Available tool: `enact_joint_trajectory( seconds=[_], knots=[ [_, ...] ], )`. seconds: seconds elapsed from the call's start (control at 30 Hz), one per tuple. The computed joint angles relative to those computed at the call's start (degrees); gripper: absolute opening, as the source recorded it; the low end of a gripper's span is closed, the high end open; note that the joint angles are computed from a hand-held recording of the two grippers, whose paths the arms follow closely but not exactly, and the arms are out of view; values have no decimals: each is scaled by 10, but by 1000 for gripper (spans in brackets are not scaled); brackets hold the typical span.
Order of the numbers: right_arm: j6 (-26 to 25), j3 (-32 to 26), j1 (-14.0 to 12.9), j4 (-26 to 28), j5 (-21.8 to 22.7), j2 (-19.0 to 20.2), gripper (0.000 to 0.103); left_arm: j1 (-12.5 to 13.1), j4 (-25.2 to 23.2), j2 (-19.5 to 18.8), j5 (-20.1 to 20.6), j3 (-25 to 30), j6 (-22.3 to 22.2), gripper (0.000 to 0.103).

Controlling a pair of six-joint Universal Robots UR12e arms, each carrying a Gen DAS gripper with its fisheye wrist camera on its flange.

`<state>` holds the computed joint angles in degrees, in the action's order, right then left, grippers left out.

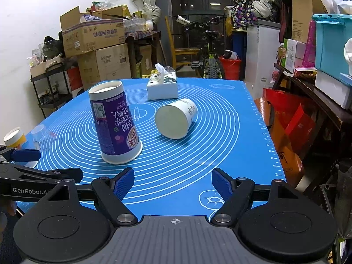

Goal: Flip cup upside down

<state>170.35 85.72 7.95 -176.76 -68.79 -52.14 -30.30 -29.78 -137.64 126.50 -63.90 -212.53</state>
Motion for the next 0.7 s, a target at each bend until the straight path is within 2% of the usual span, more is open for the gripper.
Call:
enact_joint_trajectory(
  seconds=[0.7],
  knots=[
    [3, -2, 1, 7, -4, 2, 81, 0, -9, -2, -2, 4, 0, 100]
  ],
)
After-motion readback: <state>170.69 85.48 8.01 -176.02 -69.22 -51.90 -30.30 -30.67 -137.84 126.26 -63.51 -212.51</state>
